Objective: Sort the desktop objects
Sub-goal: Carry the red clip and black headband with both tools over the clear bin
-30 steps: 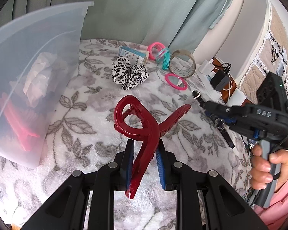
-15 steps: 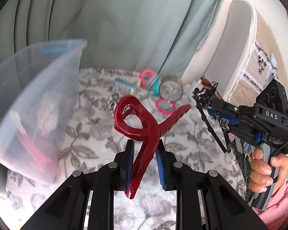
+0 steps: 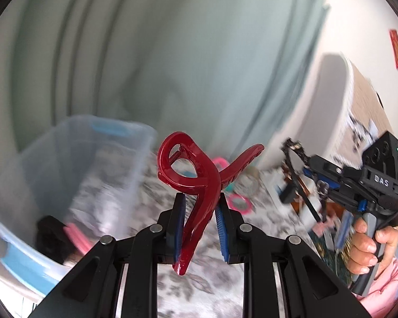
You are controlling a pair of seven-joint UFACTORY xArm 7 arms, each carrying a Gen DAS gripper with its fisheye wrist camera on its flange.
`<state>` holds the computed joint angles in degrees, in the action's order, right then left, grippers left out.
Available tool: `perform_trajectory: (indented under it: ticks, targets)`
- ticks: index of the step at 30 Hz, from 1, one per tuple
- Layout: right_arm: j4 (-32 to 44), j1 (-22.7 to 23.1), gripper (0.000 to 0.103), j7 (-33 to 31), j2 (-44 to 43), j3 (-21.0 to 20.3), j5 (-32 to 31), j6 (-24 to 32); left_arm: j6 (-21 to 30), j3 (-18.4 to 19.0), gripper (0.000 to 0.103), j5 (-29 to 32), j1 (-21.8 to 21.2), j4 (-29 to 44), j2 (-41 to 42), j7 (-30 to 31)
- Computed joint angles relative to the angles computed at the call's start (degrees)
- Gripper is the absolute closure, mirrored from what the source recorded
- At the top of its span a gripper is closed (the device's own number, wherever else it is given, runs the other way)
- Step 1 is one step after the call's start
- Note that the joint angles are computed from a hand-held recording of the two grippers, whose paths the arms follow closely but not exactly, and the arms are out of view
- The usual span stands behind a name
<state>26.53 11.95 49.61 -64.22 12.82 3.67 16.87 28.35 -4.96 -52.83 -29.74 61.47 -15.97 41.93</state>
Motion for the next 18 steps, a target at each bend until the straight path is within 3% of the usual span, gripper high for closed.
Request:
perform_trajectory:
  ticks: [9, 18]
  targets:
    - [9.7, 3.0, 0.085, -5.3, 18.5, -0.6, -1.0, -9.2, -3.0, 3.0, 0.080, -1.8, 3.6, 0.4, 0.7, -0.2]
    - [21.3, 13.5, 0.085, -16.2, 38.1, -6.6, 0.9, -15.2, -3.5, 4.1, 0.080, -0.8, 7.5, 1.8, 3.6, -1.9]
